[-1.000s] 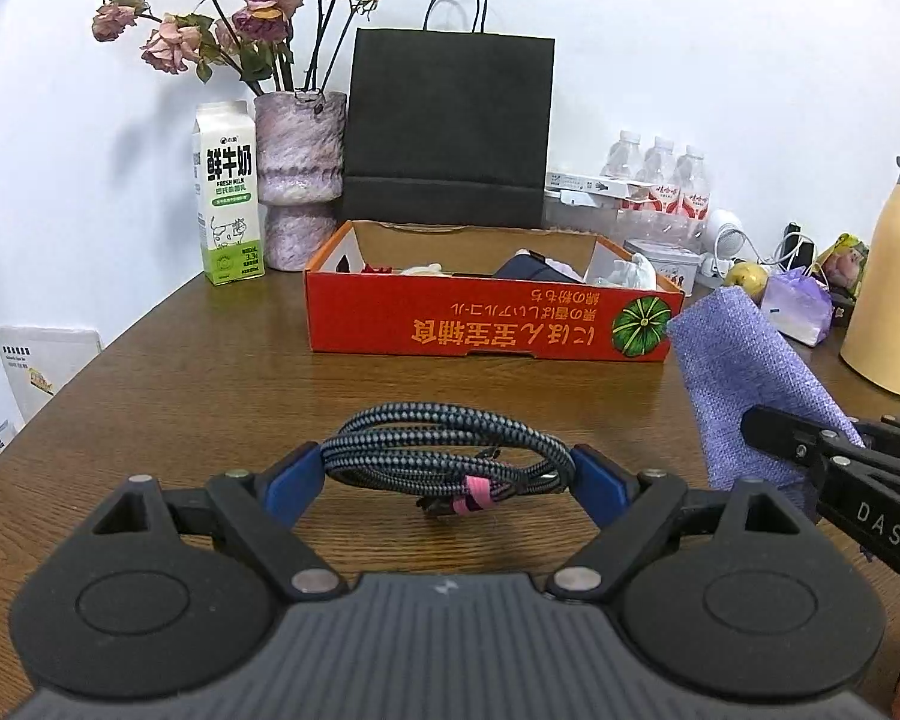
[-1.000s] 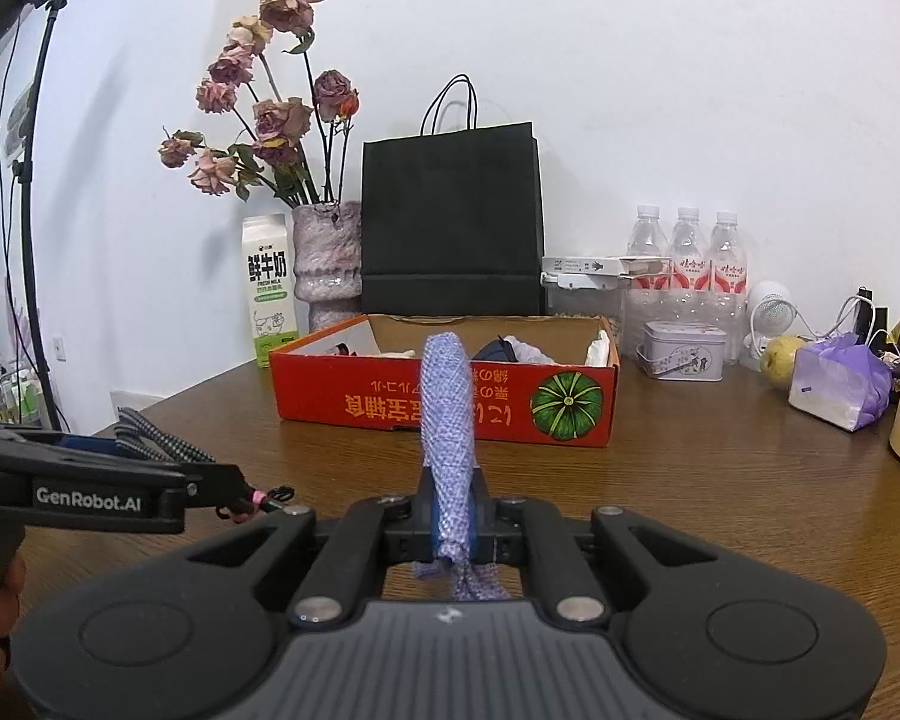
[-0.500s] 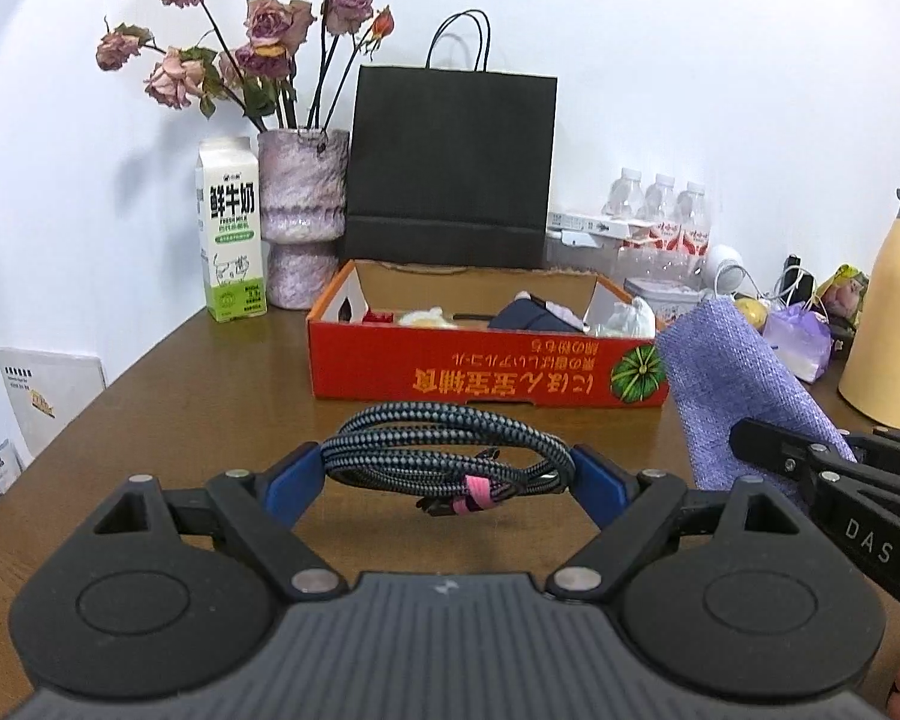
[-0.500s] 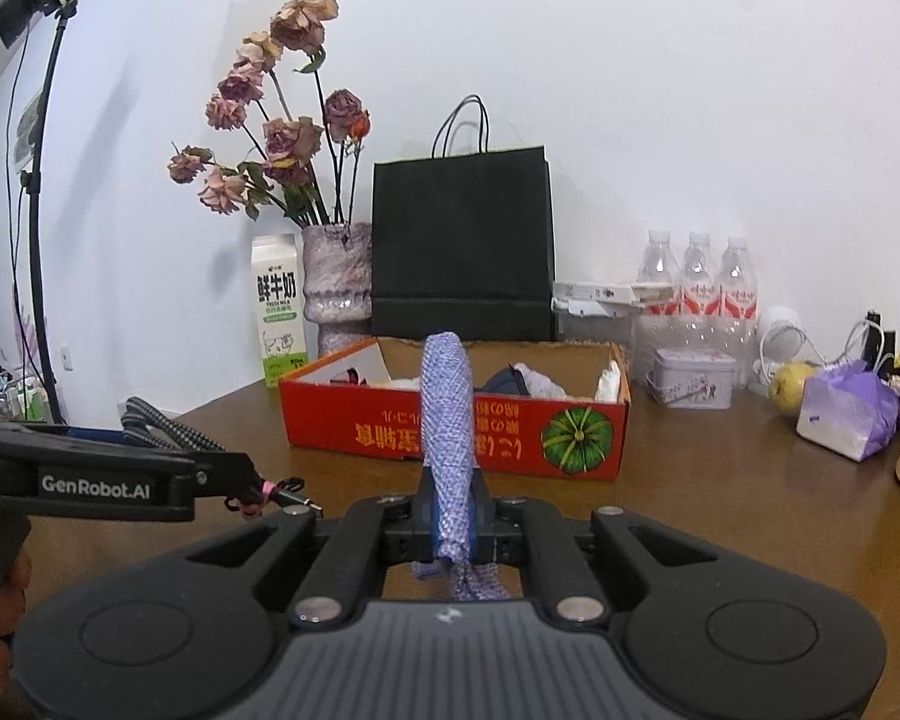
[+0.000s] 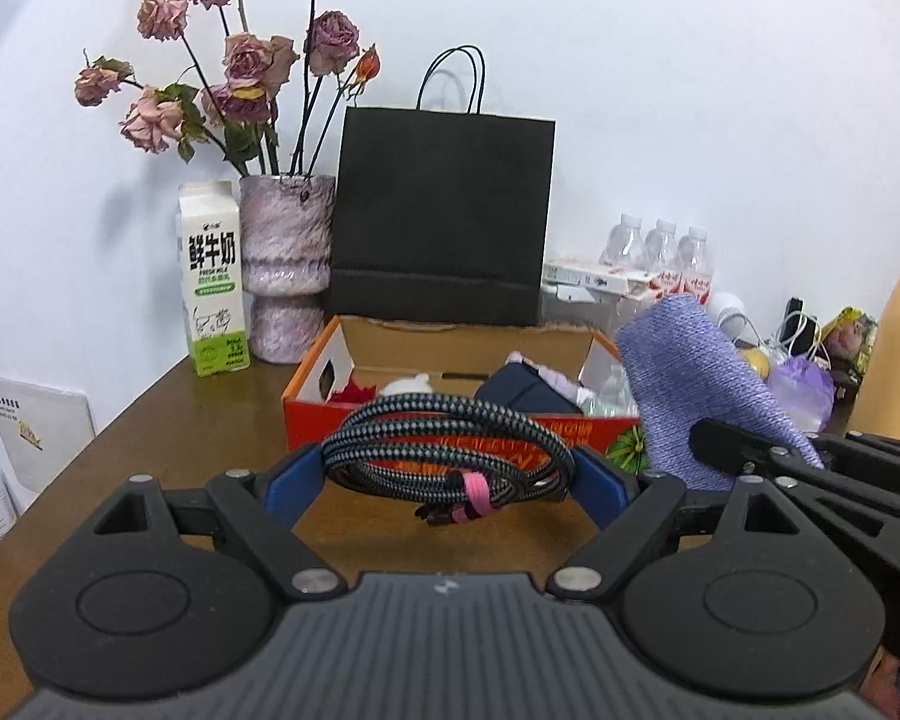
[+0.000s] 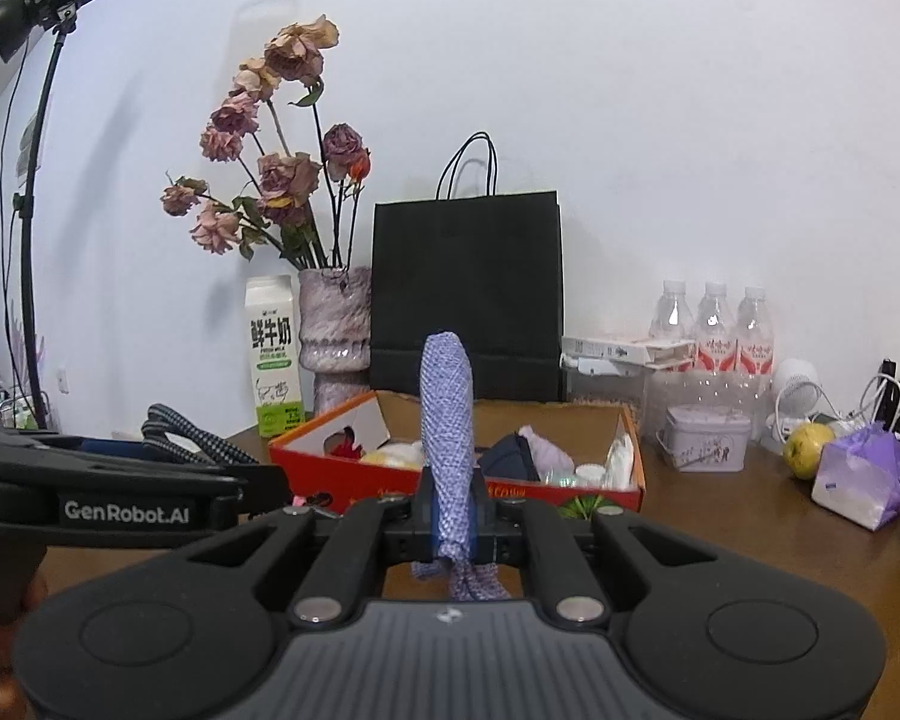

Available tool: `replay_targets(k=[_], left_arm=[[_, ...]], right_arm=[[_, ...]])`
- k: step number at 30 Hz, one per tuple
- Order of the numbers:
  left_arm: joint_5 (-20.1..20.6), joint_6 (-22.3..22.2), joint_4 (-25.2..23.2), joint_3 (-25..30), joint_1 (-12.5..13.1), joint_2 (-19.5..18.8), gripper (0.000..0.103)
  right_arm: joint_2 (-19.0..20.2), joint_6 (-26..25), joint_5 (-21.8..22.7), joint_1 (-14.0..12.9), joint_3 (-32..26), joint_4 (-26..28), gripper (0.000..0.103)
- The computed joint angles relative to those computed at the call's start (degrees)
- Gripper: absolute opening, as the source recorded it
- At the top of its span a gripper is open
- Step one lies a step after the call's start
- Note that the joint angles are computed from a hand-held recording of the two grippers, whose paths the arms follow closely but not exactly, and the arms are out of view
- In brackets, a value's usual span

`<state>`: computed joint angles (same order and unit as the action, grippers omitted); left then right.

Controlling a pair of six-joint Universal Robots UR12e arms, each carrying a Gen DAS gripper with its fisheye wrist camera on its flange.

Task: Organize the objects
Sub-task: 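Carry the cable with the left tool while the right tool carries the mat over the box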

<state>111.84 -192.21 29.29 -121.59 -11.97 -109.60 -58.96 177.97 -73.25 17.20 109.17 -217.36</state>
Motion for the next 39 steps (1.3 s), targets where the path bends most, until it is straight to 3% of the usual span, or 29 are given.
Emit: replay_targets(k=[14,39], left_arm=[[-0.14,-1.47,-0.09,6.03,1.99,-2.9,0.089],[-0.77,-1.61,-4.91,17.99,5.27,-10.37,0.089]], right_arm=[[4.36,4.01,-1.16,0.66,-8.69,1.96,0.007],[12.8,3.41,-2.44,1.1,-24.15,9.73,0.007]])
